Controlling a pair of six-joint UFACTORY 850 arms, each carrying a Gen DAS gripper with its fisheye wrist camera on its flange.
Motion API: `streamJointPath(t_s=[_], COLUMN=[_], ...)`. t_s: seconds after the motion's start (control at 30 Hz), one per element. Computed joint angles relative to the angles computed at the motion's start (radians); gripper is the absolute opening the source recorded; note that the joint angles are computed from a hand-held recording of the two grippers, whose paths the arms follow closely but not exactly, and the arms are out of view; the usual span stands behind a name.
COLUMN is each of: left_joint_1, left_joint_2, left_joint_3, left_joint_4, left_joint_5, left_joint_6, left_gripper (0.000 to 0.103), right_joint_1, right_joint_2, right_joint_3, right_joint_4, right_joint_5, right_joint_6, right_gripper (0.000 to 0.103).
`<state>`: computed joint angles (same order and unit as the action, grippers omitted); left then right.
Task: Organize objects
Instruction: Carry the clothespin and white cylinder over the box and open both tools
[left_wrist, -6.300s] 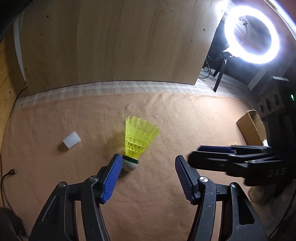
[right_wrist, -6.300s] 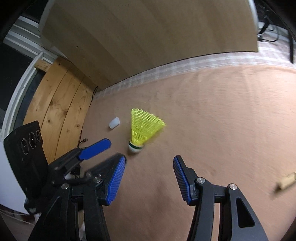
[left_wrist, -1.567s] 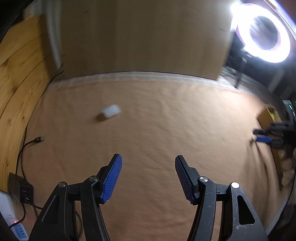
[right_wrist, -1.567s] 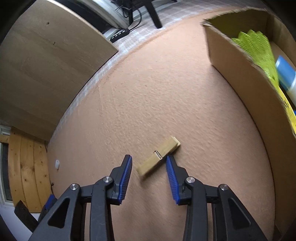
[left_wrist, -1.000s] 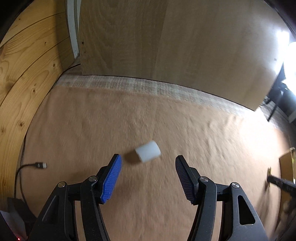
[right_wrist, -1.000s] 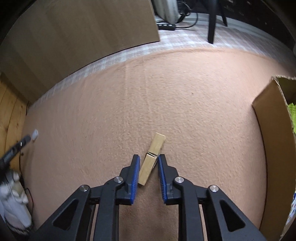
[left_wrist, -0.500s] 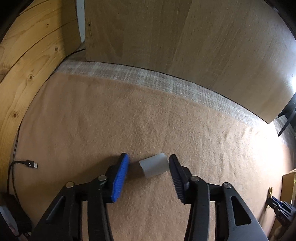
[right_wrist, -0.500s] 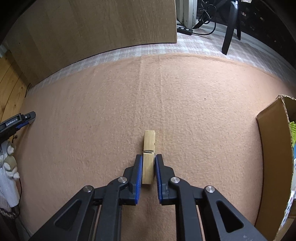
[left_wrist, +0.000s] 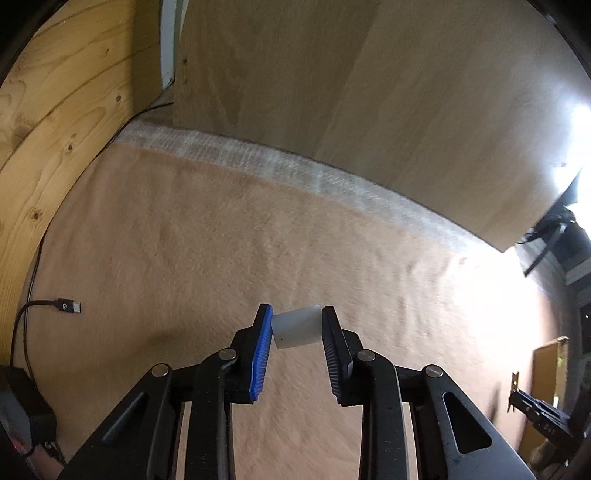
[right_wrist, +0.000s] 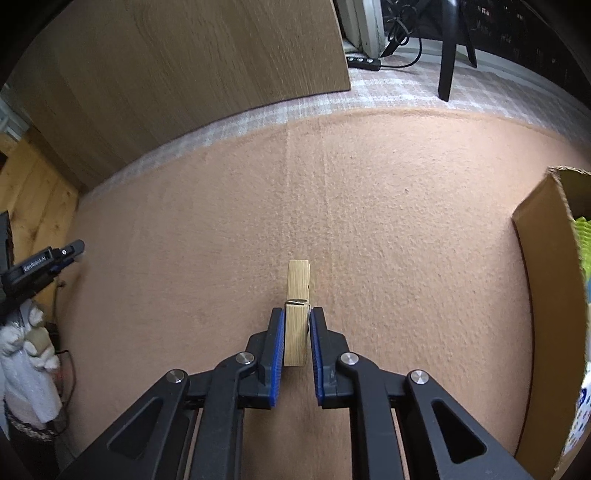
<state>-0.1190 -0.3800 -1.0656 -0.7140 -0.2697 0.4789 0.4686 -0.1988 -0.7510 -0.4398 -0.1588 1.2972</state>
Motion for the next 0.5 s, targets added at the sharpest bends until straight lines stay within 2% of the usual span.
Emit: streamJointPath(t_s=[0.13, 0.23, 0.37, 0.5], left_joint_1=[-0.005, -0.048, -0.138, -0.243], left_joint_2=[0.072, 0.111, 0.167, 0.213], left_joint_3=[0.053, 0.071, 0.1, 0.115], left_joint_4=[-0.087, -0.129, -0.182, -0.199], left_joint_5=[-0.012, -0.012, -0.005, -0.004], left_joint_6=[0.108, 0.153, 0.207, 0.211], left_gripper=[0.029, 0.029, 0.029, 0.029], right_joint_1=[0.005, 0.012, 0.026, 0.026], right_joint_2=[0.086, 0.169, 0.301, 0.437], right_joint_3=[0.054, 0.106, 0.187, 0.268], right_joint_4=[-0.069, -0.155, -0.261, -0.266], right_joint_5=[0.015, 0.009, -0.036, -0.09], right_joint_6=[0.082, 0.178, 0.299, 0.319], right_gripper=[0.012, 0.012, 0.012, 0.012])
